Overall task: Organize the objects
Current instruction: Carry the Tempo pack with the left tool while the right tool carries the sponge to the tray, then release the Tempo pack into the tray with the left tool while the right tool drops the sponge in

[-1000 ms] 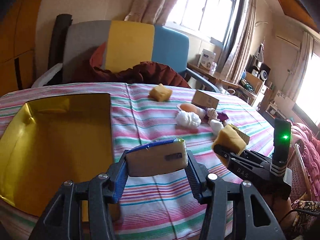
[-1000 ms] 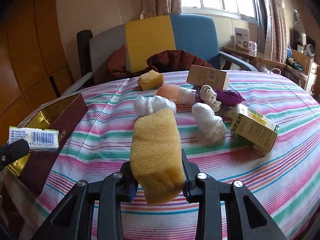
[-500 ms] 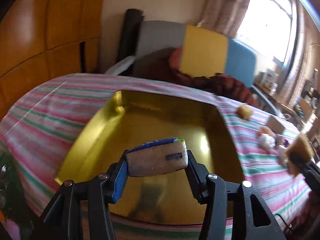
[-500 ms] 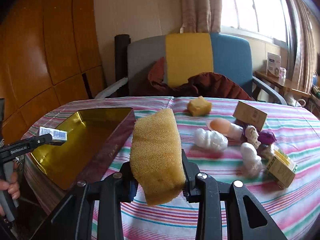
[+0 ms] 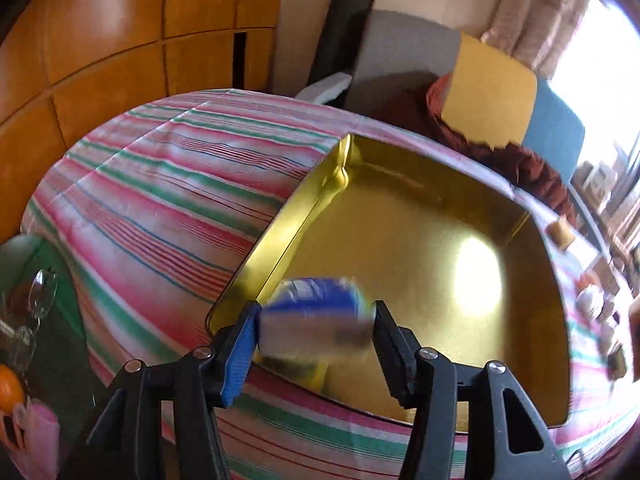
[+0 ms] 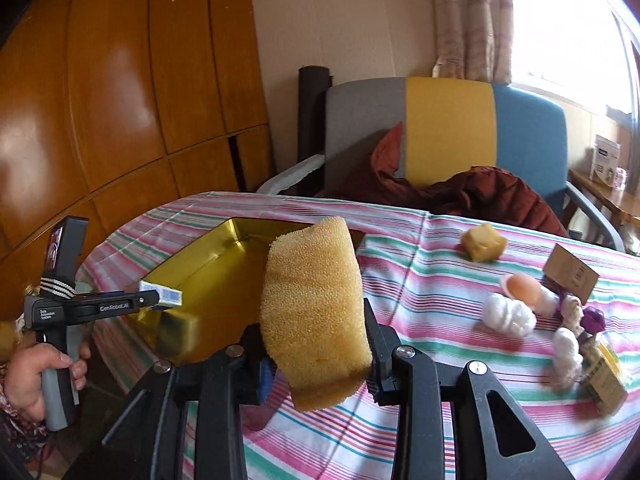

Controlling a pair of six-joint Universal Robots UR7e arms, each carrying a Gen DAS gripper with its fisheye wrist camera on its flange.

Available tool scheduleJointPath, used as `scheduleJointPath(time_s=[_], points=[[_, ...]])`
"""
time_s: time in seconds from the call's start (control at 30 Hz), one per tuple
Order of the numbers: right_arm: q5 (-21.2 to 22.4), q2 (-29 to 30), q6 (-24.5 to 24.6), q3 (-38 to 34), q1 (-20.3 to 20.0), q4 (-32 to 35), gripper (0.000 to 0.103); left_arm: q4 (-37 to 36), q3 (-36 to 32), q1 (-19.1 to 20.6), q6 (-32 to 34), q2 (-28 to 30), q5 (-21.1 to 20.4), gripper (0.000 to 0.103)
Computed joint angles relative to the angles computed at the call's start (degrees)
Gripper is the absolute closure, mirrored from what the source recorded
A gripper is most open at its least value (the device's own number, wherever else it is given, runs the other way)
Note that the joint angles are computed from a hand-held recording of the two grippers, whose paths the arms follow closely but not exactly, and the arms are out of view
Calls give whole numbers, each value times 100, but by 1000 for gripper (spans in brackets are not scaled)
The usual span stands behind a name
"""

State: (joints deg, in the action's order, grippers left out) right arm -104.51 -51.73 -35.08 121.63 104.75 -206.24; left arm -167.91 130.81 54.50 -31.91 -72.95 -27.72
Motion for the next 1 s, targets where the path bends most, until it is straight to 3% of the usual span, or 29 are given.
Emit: scheduleJointPath(time_s=[0.07, 0.17, 0.33, 0.43, 0.57, 0.87, 0.93, 0.97, 1.0], points=[[30, 22, -13, -52, 57, 193, 67, -127, 61, -41, -161, -73, 93, 35], [105, 87, -2, -146, 141, 474, 67, -113, 154, -134, -630, -219, 392, 35], [153, 251, 144, -518, 303, 1456, 66, -1737, 527, -429, -303, -209, 853, 35], [181, 434, 260, -815, 400, 2146, 66, -1764, 595, -558, -472, -222, 1134, 35], [355, 710, 585, -1240, 435, 3003, 66, -1564, 624, -646, -678, -314, 1172, 35], [668, 1461, 1695, -2173, 406, 4077, 65, -1388, 624, -662, -853, -364, 1145, 35], [731, 1613, 1874, -2372, 392, 4318, 57, -1282, 620, -646, -948, -382, 1127, 35], [729, 1678, 1958, -2465, 399, 4413, 41, -1203, 626, -653, -1017, -402, 1127, 35], [704, 1722, 2062, -2497, 402, 4403, 33, -1111, 619, -648, -1083, -422, 1117, 35]])
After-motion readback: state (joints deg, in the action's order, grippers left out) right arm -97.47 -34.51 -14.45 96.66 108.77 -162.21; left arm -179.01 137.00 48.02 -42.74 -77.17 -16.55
